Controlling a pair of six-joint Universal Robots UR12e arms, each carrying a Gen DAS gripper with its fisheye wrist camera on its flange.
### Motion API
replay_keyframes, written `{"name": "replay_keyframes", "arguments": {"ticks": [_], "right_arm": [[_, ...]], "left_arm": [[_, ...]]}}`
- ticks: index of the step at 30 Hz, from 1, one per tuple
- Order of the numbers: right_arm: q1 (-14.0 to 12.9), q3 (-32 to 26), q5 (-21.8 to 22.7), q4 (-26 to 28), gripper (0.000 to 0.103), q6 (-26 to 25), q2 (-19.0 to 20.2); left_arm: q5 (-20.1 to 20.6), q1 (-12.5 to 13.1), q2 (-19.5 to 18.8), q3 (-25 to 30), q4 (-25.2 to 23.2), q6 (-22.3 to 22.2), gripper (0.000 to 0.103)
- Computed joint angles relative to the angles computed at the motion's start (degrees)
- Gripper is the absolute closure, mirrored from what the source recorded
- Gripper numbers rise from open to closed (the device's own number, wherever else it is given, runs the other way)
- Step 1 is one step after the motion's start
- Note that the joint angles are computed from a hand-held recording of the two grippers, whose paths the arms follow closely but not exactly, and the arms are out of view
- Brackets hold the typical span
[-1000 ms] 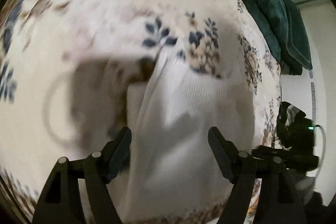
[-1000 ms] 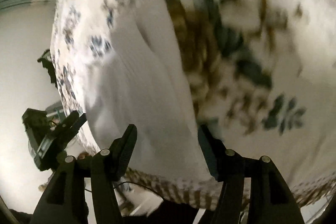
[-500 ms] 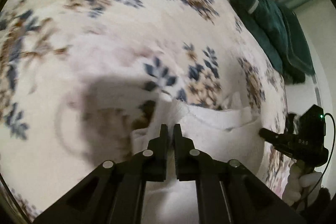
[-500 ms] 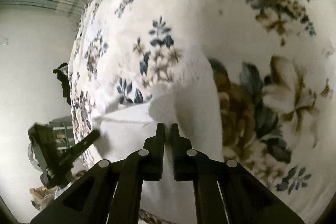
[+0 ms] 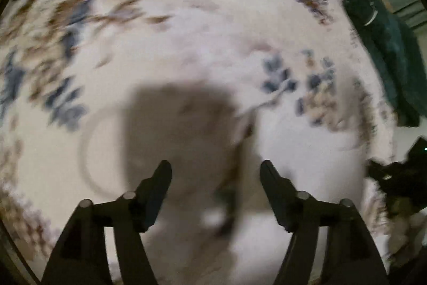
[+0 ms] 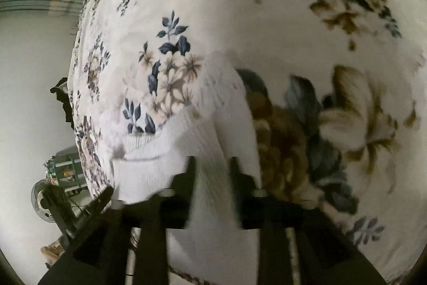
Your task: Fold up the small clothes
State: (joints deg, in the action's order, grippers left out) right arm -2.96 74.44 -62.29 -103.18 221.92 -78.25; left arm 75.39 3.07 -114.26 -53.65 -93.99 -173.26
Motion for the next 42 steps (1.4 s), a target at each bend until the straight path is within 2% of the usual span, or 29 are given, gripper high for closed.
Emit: {"name": "replay_keyframes", "arguments": {"ticks": [1, 4, 6, 7, 8, 9, 10, 11, 14, 16, 18, 19, 20, 22, 26, 28, 30, 32, 33, 34, 35, 36, 39, 41, 42], "right_arm": [[0.0, 0.5, 0.0, -0.3, 0.056, 0.1, -0.5], [0.5, 1.2, -1.0, -0.1, 0.056, -0.1, -1.6], [0.9, 0.8, -2.4, 0.3, 0.056, -0.9, -2.0], [1.1, 0.3, -2.9, 0.7, 0.056, -1.5, -2.0], [1.3, -0.4, -3.3, 1.1, 0.056, -2.5, -1.8], [1.7, -1.6, -3.7, 1.7, 0.056, -4.4, -1.2], [1.8, -2.6, -3.8, 2.3, 0.056, -6.1, -0.7], [2.0, -3.5, -3.4, 2.5, 0.056, -7.7, -0.2], [2.7, -7.1, -2.1, 4.5, 0.056, -13.6, 2.6], [4.2, -12.2, -6.0, 10.9, 0.056, -19.4, 6.2], [5.3, -16.2, -7.7, 16.3, 0.057, -24.6, 9.4], [6.1, -17.8, -8.7, 18.9, 0.085, -27.3, 10.8], [6.4, -18.1, -10.2, 19.1, 0.102, -27.5, 11.2], [7.1, -17.4, -13.6, 17.1, 0.103, -24.1, 10.9], [6.7, -14.1, -16.3, 8.6, 0.103, -17.4, 8.3], [5.8, -12.5, -14.7, 4.9, 0.103, -14.2, 7.1], [4.5, -12.0, -9.3, 4.4, 0.103, -13.6, 6.7], [3.7, -13.1, -4.5, 7.1, 0.102, -14.7, 7.4], [3.6, -14.6, -3.0, 10.5, 0.091, -16.1, 8.3], [3.8, -16.4, -3.7, 14.0, 0.065, -18.1, 9.3], [4.3, -17.9, -5.4, 15.9, 0.054, -19.9, 10.1], [4.9, -18.6, -7.3, 16.9, 0.05, -22.5, 10.5], [6.1, -21.6, -10.5, 23.2, 0.05, -28.8, 12.8], [6.7, -22.7, -11.8, 26.1, 0.057, -33.4, 14.0], [7.2, -22.2, -13.6, 25.7, 0.094, -34.8, 13.9]], "left_arm": [[1.8, 0.3, 1.1, -1.8, 0.1, 0.5, 0.036], [6.1, 1.1, 3.0, -6.1, -1.5, 1.2, 0.035], [7.3, 1.5, 3.8, -8.6, -2.1, 1.7, 0.035], [6.9, 1.6, 4.0, -9.6, -1.6, 2.2, 0.032], [6.5, 1.6, 4.1, -10.1, -0.7, 2.6, 0.022], [6.0, 1.5, 3.9, -10.0, -0.8, 2.6, 0.009], [5.2, 1.3, 3.2, -9.3, -1.8, 1.9, 0.0], [5.5, 1.0, 2.6, -8.7, -2.5, 1.2, 0.0], [11.6, -0.9, 1.2, -7.3, -3.7, -0.9, 0.0], [13.3, -1.4, 1.0, -6.9, -4.0, -2.4, 0.0], [13.0, -1.4, 1.0, -7.0, -4.1, -3.0, 0.0], [12.6, -1.2, 1.0, -6.7, -4.6, -2.9, 0.0], [12.3, -1.1, 0.8, -6.1, -5.7, -3.0, 0.0], [11.1, -0.5, 0.4, -4.0, -7.0, -4.7, 0.0], [7.9, 0.4, 2.1, -3.3, -1.5, -6.5, 0.0], [3.9, 0.6, 1.9, -1.9, 0.9, -6.6, 0.0], [0.9, 0.1, 0.4, 0.9, 0.3, -5.2, 0.0], [-1.3, -1.0, -1.1, 2.8, -0.4, -1.9, 0.0], [-1.2, -1.7, -1.6, 3.0, -0.2, -0.7, 0.0], [-0.9, -2.6, -2.5, 4.1, -1.2, 1.2, 0.0], [-0.7, -3.1, -3.4, 5.1, -2.1, 2.8, 0.0], [-0.4, -3.7, -4.6, 6.1, -2.7, 4.2, 0.0], [0.4, -4.8, -5.9, 7.3, -3.5, 6.9, 0.002], [0.9, -5.0, -5.7, 7.0, -3.0, 7.1, 0.002], [0.2, -4.9, -5.6, 6.9, -2.6, 6.8, 0.002]]}}
